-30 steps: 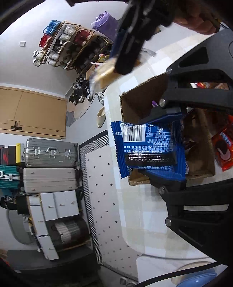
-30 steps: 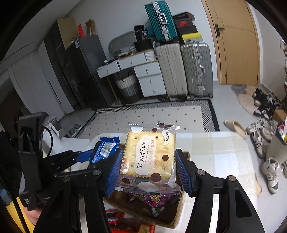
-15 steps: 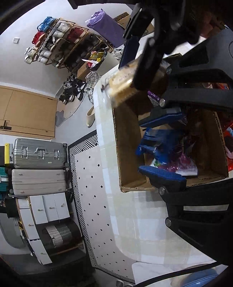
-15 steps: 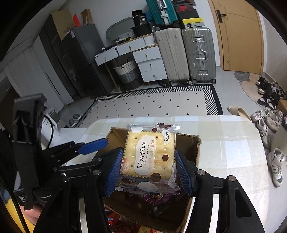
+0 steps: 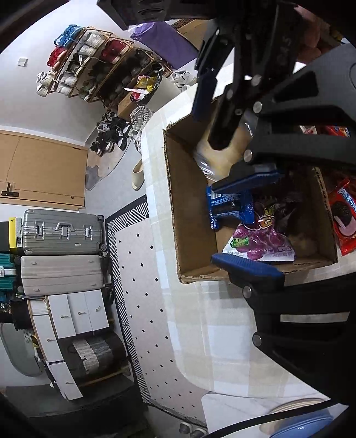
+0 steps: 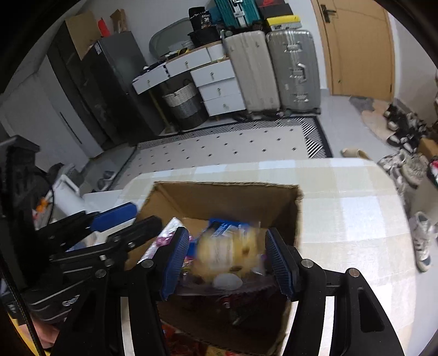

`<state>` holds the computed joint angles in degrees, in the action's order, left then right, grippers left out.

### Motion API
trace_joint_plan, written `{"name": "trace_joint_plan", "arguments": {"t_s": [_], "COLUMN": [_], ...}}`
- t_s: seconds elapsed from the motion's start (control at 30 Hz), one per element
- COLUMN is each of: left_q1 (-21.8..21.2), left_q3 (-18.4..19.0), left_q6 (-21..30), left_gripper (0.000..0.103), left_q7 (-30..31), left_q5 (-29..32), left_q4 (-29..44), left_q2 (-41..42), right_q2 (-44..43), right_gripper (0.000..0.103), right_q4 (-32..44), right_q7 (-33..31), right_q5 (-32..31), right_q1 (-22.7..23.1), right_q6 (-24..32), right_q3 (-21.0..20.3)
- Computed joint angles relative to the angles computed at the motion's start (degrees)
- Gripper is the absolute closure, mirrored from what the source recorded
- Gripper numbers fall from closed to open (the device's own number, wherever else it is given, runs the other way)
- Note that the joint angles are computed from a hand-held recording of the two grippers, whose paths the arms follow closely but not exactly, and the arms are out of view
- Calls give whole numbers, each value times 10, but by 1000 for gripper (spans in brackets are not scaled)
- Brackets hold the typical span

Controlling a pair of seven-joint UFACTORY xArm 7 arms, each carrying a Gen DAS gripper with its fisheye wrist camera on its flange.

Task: Organize snacks
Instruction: 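Open both grippers to drop the packets into the box, then raise both tools up and back away from the box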

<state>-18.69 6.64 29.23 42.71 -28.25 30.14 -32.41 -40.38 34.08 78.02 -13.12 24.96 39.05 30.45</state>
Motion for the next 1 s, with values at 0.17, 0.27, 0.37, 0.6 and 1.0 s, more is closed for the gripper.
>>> {"name": "trace_joint_plan", "arguments": {"t_s": [0.17, 0.27, 0.37, 0.6, 1.0], "left_q1": [7, 11, 17, 42, 78], "left_q3": [-6, -4, -2, 2, 28], "left_q6": [12, 21, 43, 115, 335], "left_gripper": [56, 56, 55, 55, 52], "left_q7": [-9, -16, -22, -49, -93], "left_q5": [12, 18, 29, 61, 103], "left_q4": [-10, -17, -25, -53, 2], "left_q2": [-27, -48, -78, -199, -422], "right_q2": [-16, -29, -42, -66, -100], "right_gripper": [33, 33, 33, 33, 33], "right_q4": [-2, 2, 5, 51, 228], "right_q7": [6, 8, 10, 7, -21], "right_q5": [4, 4, 9, 14, 10], "right_q1": [4, 7, 15, 24, -22], "right_q6": [8, 24, 35, 102, 256], "right_q3": [0, 8, 12, 40, 130]}}
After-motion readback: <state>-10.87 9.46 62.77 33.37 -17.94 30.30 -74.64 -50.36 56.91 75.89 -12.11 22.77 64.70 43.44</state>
